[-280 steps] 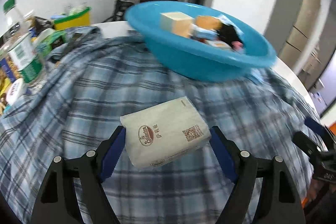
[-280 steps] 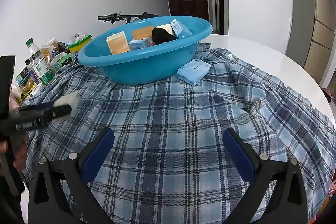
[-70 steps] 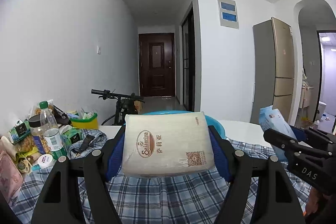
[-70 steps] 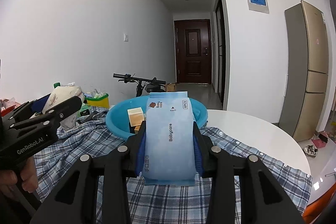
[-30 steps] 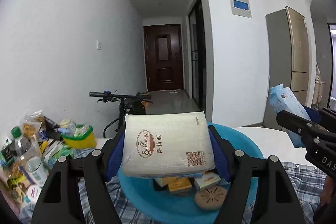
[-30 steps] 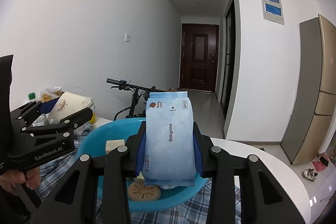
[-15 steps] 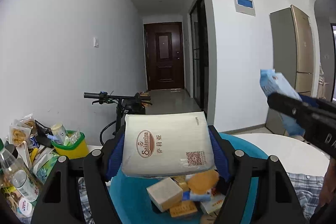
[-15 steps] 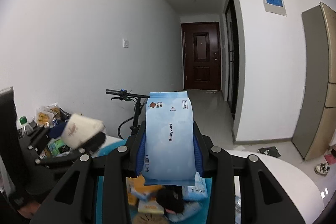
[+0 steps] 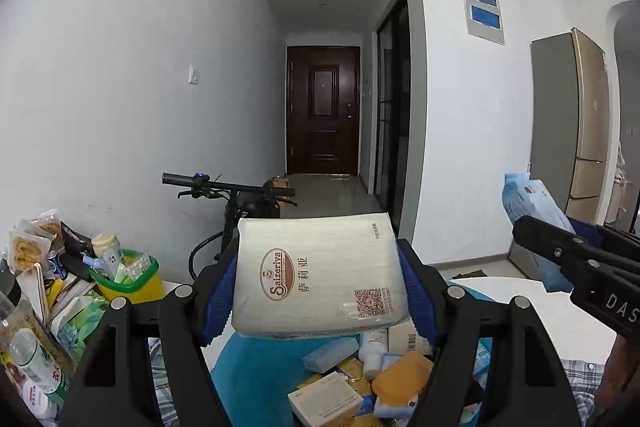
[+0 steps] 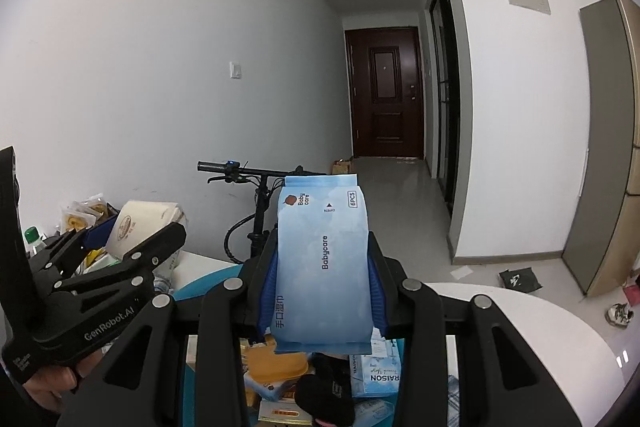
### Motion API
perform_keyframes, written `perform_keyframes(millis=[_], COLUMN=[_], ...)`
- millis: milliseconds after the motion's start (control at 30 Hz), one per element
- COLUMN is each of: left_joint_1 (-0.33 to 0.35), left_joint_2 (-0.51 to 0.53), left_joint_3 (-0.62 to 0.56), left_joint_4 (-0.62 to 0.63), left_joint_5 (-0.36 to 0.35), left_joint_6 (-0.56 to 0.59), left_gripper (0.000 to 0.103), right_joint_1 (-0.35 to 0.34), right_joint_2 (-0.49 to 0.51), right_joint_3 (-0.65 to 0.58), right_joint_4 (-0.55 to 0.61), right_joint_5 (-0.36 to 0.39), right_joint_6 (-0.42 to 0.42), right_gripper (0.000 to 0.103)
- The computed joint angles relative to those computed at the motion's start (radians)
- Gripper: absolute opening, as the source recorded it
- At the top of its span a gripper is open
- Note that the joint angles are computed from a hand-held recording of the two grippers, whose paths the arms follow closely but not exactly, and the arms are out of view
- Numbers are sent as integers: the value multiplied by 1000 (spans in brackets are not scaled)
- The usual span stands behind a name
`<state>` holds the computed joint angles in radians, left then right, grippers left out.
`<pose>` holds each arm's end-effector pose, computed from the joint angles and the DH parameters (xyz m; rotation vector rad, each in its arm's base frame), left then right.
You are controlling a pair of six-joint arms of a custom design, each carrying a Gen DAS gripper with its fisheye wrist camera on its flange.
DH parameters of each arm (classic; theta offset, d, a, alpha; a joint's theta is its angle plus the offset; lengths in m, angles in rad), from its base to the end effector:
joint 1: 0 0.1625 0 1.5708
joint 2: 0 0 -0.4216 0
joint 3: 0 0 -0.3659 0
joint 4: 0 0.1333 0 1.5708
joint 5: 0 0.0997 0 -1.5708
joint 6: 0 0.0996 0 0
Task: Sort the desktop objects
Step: 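Lower the tissue pack and Babycare pack down into the blue basin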
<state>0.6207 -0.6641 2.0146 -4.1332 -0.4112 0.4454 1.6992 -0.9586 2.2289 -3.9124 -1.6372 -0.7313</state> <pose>-0.2633 -0.4643 0.1447 0.5335 1.9146 -1.5103 0.1878 -0.4654 0.1979 0.9693 -2.2292 1.3535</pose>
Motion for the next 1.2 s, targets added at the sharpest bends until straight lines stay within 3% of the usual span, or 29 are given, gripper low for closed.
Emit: perform_keyframes(millis=[133,333,467,600,667,933,1067,1200], left_joint_1=[15,61,112,148,173,198,232,240], left_joint_2=[-3,-52,-115,-119,-143,-156,-182,-197], left_joint_3=[-3,10,20,-2,-9,-32,-53,-64], left_joint_4=[48,382,680,813,923,1104,1229,1287], left_joint_5=[11,41,-36,-60,-114,-156,-243,-255], left_joint_6=[-38,-328,-532,-599,-669,-744,-792,-751], left_gripper=[75,75,75,75,75,75,75,75], right_joint_1=[-1,-4,-17,-25,-34,-44,-46,-46], right_joint_2=[6,5,6,18,18,52,58,64], right_joint_3=[2,-40,-57,-72,-85,-136,-155,-164], right_joint_4=[-9,156,231,265,322,436,486,518], right_joint_5=[-2,-54,-61,-85,-84,-132,-151,-176], right_joint_6=[-10,2,14,6,8,28,22,2], right_gripper=[37,37,37,37,37,37,37,37])
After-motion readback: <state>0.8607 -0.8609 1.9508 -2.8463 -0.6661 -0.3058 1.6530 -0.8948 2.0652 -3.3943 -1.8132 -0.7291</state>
